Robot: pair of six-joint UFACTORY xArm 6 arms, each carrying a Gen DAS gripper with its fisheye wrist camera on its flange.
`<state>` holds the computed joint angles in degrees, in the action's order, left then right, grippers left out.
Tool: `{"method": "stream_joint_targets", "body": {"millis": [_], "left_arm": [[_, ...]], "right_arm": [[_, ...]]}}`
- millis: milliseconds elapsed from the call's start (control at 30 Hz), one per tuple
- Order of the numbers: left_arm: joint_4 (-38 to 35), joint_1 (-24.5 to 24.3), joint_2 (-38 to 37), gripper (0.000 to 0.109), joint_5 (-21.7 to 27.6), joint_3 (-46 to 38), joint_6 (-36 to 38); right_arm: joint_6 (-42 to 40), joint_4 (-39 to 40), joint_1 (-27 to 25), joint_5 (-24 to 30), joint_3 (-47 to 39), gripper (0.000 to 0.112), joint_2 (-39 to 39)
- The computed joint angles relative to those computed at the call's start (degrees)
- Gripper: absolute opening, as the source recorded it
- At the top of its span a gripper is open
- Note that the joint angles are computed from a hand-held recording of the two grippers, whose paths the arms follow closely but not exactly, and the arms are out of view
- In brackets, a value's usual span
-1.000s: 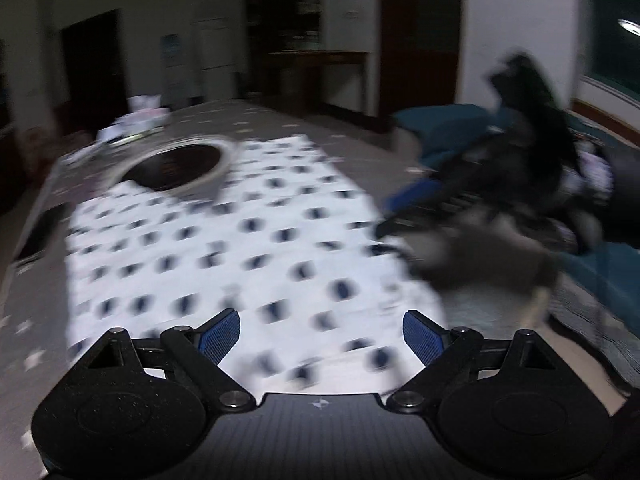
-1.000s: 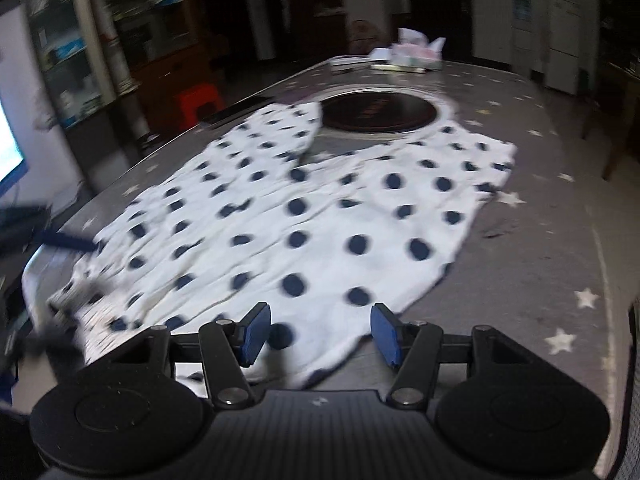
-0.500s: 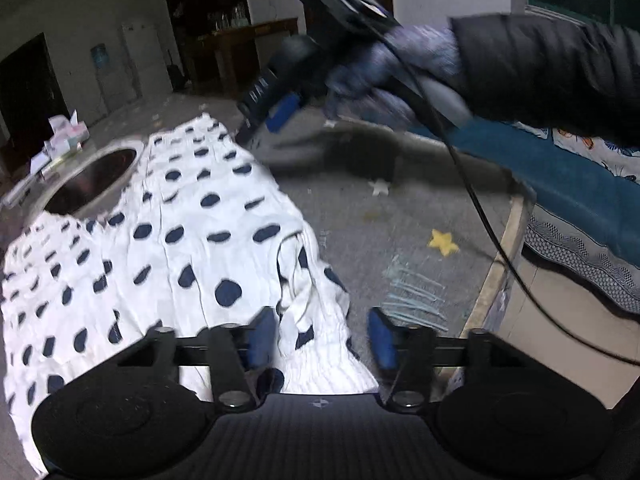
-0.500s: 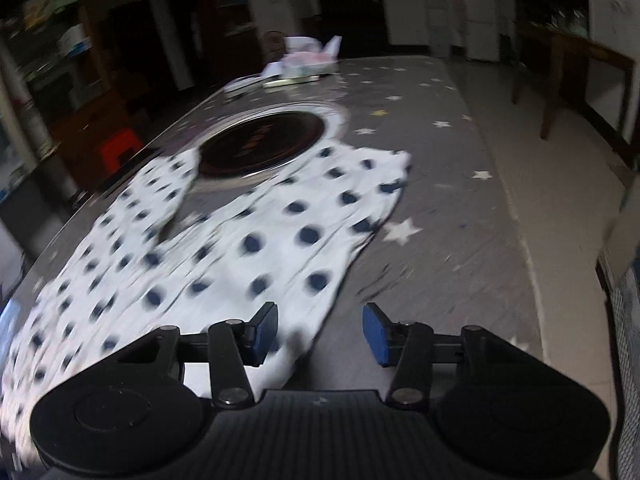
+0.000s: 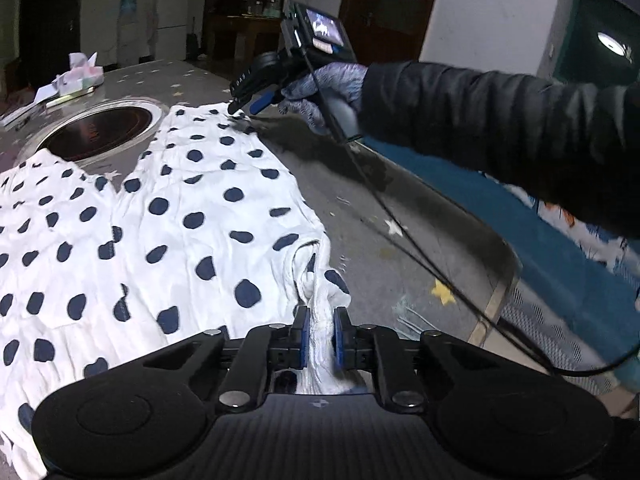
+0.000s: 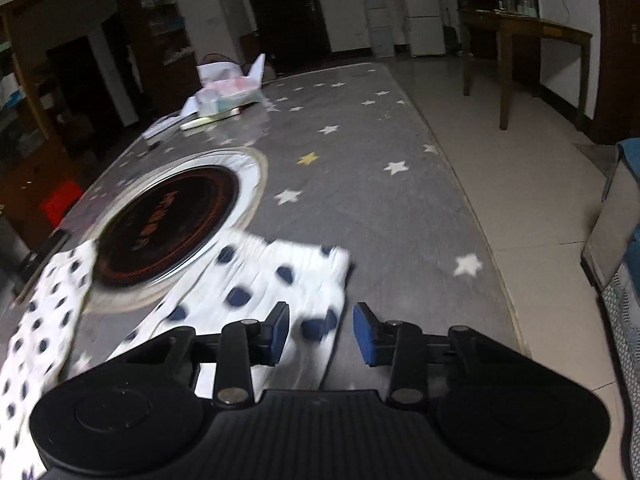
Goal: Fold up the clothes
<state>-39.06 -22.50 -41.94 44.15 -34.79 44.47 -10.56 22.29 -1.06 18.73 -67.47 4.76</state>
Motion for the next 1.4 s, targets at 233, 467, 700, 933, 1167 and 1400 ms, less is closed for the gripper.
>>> {"method": "stream_joint_targets", "body": {"millis": [233, 467, 700, 933, 1167, 1400], "left_arm": [[-4.1, 4.3, 0.5, 0.013, 3.4, -1.9, 1.6], [-7.1, 8.4, -1.2, 0.012, 5.4, -2.1, 3.1], [-9.5, 15.0, -4.5, 0.011, 8.4, -1.7, 3.9], [-13.3, 26.2, -8.3, 0.011, 13.8, -1.0, 4.9], [-16.4, 37.4, -10.5, 0.011, 18.3, -0.3, 6.0], [-17.2, 46.2, -10.6, 0.011, 22.8, 0.3, 5.4]], "right_arm": [[5.6, -4.7, 0.1, -1.4, -4.8, 0.012, 5.6], [15.0, -14.5, 0.0, -0.8, -6.0, 0.006, 5.2], [19.7, -17.6, 1.6, 1.3, -10.1, 0.005, 4.0], [25.0, -23.1, 6.8, 4.3, -21.1, 0.005, 7.7], [30.0, -28.1, 13.8, 9.1, -36.9, 0.005, 17.4], [32.1, -31.5, 20.1, 18.0, -58.3, 0.005, 31.8]]}}
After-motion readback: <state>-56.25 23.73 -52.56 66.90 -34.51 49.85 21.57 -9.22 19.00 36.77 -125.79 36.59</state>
